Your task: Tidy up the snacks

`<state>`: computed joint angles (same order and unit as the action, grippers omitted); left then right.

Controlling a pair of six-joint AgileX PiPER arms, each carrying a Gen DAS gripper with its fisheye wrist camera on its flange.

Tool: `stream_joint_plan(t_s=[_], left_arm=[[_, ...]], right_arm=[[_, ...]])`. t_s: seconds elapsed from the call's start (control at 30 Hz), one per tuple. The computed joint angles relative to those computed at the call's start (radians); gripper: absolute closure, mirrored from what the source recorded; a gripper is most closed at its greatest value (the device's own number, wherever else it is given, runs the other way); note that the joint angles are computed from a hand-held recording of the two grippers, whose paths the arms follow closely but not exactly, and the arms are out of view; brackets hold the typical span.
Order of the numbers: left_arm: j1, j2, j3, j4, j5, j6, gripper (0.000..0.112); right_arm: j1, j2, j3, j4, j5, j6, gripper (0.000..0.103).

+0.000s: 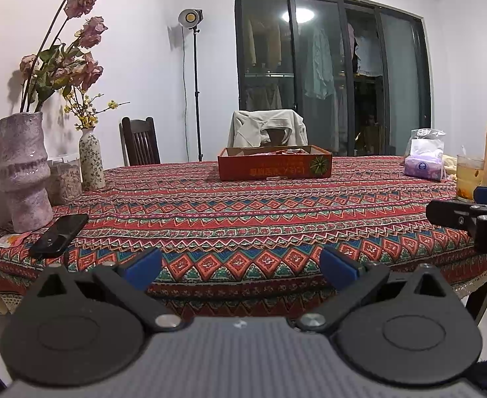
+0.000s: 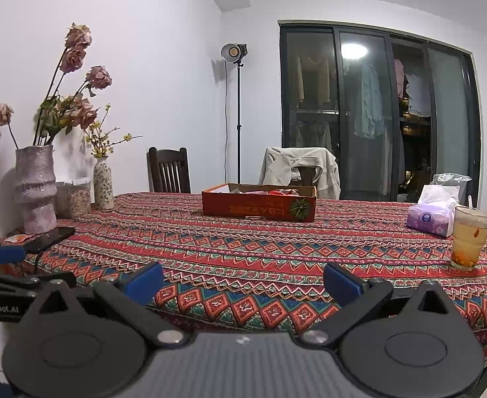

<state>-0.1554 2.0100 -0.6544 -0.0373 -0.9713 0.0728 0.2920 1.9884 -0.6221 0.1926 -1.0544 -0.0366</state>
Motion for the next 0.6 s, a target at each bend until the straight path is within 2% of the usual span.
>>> stream_joint_plan(t_s=[0.6], left_arm=[[0.001,-0.001,0.005,-0.002,-0.011,0.007,0.009]], right_arm=[[-0.009,0.001,0.003,-0.009,0.003,0.029,0.000]])
